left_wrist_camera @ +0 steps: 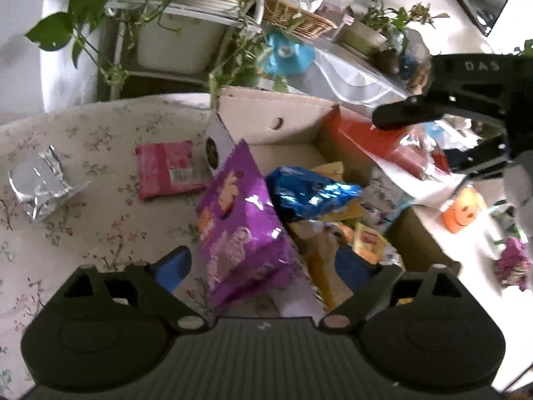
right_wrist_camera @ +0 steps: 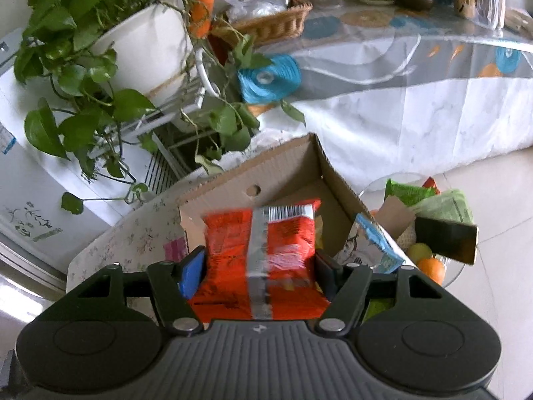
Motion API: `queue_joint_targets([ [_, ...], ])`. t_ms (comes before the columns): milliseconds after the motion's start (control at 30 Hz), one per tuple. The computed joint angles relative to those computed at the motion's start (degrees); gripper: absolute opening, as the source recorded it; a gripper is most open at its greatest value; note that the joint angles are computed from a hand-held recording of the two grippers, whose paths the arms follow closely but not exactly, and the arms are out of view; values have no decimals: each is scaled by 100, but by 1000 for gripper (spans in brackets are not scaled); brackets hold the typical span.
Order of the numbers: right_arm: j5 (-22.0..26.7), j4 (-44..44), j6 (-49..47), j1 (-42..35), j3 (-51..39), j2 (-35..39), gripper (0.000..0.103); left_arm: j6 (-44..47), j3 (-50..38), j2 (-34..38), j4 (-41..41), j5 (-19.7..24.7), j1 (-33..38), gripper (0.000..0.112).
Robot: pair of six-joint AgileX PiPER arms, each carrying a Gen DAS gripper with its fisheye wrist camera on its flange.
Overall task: Organize snacks
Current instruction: 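Carry both packs into the cardboard box and open both tools, then push the purple pack down into the box with the left tool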
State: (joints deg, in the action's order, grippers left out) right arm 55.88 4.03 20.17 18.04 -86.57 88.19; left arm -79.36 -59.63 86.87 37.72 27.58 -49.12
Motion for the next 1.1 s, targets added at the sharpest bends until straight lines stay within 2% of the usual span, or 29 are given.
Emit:
queue_joint_targets([
  [167,29,66,141,5,-13,30,75,-344,-104,296,468,174,-31,90],
  [267,20,91,86,31,-34,30,76,-383,40,306,539,-149,64,79],
  [333,19,99,64,34,-30,28,76,-526,135,270,640,-365,110,67],
  [433,15,88,54,36,-40,37,76,-711,255,208,799,-583,146,57],
  [533,-4,98,25,49,-48,29,76,-629,390,106,589,-844,292,48],
  [767,-30,76,-2,65,-67,38,76,-1065,718,-186,717,-922,329,47],
  [1100,-20,93,-135,163,-88,74,76,-1665,1144,-487,1067,-1170,495,62],
])
